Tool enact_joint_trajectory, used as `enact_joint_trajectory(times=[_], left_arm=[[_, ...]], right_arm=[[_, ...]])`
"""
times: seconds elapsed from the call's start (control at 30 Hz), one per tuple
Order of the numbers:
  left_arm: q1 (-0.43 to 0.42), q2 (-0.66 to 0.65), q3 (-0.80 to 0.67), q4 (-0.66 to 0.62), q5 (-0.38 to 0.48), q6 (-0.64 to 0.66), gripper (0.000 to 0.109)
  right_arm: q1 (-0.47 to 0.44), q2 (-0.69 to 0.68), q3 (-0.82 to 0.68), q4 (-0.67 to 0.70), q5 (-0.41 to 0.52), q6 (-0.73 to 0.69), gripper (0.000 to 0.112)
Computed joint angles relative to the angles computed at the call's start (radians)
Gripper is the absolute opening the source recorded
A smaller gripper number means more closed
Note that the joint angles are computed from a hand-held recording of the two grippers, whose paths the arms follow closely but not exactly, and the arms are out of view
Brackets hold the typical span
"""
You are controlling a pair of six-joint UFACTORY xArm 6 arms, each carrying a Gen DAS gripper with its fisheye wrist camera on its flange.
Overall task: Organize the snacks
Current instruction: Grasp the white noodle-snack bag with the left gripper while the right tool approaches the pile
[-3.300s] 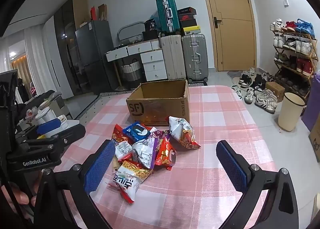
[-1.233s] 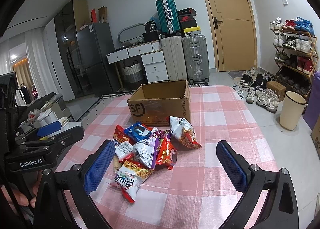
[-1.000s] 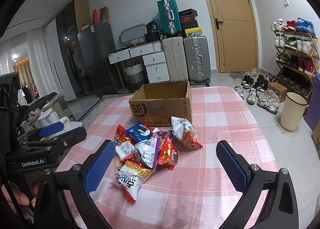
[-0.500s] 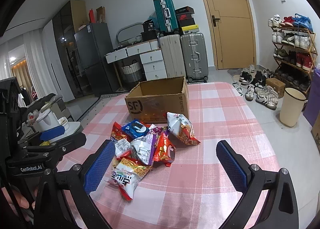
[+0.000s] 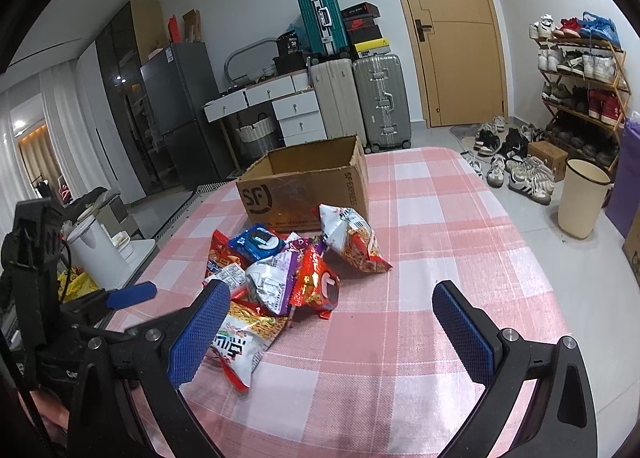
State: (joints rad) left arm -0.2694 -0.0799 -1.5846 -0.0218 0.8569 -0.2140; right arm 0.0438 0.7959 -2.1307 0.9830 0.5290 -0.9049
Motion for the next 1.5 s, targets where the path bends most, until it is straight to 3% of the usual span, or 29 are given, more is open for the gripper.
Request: enact_joint_trajectory(times=[0.27, 0.47, 0.63, 0.77, 0.83, 0.93, 1.5], left_arm=[[0.016, 0.058, 0.004, -0.094, -0.005, 0.038, 0.101], [0.023, 0.082, -0.005, -0.167, -0.001, 0.081, 0.093], [0.025, 0.108, -0.024, -0.243, 0.014, 0.135, 0.072], [0.022, 0.139, -0.054, -0.249, 0.034, 0.149, 0.064], [0.026, 0.158, -0.077, -0.244, 0.050, 0.154, 0.038], [0.033, 0.159, -0.071, -0.297, 0.058, 0.192, 0.032], [0.021, 0.115, -0.022, -0.277, 0.037, 0.230, 0.029]], right_arm=[[-0.012, 0.050, -0.056, -0.015, 0.027, 0.035, 0.103], [-0.014, 0.069, -0.069, -0.036, 0.024, 0.052, 0.103], [-0.022, 0.088, -0.097, -0.035, 0.049, 0.077, 0.103], [-0.025, 0.096, -0.107, -0.050, 0.056, 0.092, 0.103], [-0.025, 0.099, -0.107, -0.061, 0.053, 0.100, 0.103], [-0.025, 0.094, -0.097, -0.069, 0.054, 0.101, 0.103], [-0.021, 0.082, -0.079, -0.075, 0.053, 0.094, 0.103]])
